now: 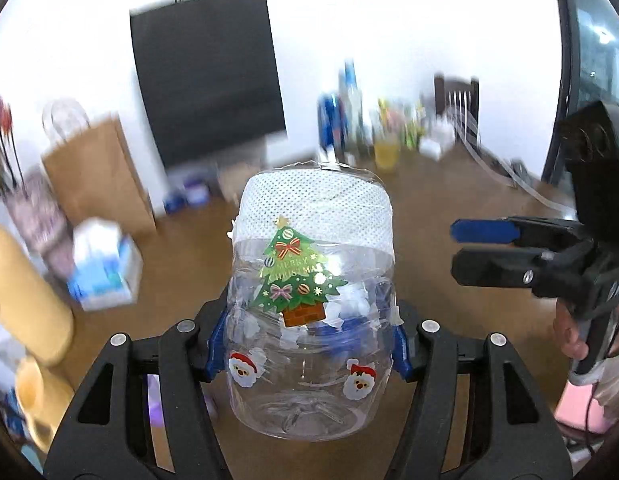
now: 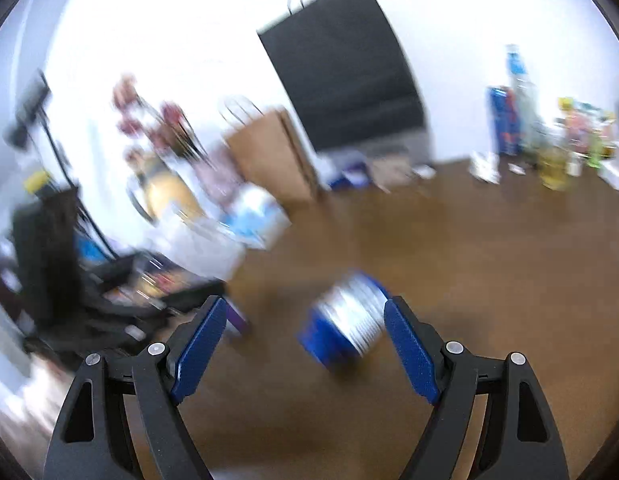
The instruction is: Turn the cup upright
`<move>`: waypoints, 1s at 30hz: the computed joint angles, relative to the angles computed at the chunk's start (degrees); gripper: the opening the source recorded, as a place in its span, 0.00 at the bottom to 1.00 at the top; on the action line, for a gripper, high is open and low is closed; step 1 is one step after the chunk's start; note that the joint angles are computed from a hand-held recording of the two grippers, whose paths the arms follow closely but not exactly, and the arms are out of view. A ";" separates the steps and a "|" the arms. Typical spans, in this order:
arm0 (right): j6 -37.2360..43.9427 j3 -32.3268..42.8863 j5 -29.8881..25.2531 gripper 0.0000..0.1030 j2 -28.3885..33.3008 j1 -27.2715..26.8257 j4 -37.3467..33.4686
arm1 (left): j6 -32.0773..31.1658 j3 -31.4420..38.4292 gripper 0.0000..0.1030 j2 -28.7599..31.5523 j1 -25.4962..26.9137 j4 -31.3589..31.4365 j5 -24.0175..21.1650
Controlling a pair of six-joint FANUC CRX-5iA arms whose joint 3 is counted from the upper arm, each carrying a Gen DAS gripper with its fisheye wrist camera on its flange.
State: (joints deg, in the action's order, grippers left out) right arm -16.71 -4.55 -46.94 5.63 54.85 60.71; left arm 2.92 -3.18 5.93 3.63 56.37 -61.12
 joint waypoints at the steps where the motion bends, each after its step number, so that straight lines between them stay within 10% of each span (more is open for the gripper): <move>1: 1.58 1.50 3.79 0.83 0.32 -1.96 -0.54 | -1.35 0.27 0.56 0.26 -0.50 2.24 1.10; 9: 22.52 18.11 18.33 0.83 7.45 -11.25 -21.63 | -2.65 4.48 0.56 5.17 -3.65 14.96 5.85; 18: 42.86 36.72 14.68 0.83 16.57 -14.92 -44.97 | -6.54 9.34 0.56 11.56 -5.77 22.42 6.73; 22: 41.66 38.02 14.31 0.67 18.21 -15.56 -42.98 | -4.87 11.62 0.57 13.21 -5.62 19.85 6.93; 26: 38.36 37.74 11.84 0.65 19.85 -14.52 -32.78 | 1.56 20.83 0.82 18.75 -3.43 12.11 -1.52; 30: 34.54 34.98 12.61 0.66 20.37 -14.32 -23.95 | 3.53 25.45 0.83 22.28 -3.29 9.46 -5.18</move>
State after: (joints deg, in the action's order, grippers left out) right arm 17.83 30.43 -34.33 26.00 40.52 36.76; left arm 6.45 22.27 28.21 0.33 65.82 -66.30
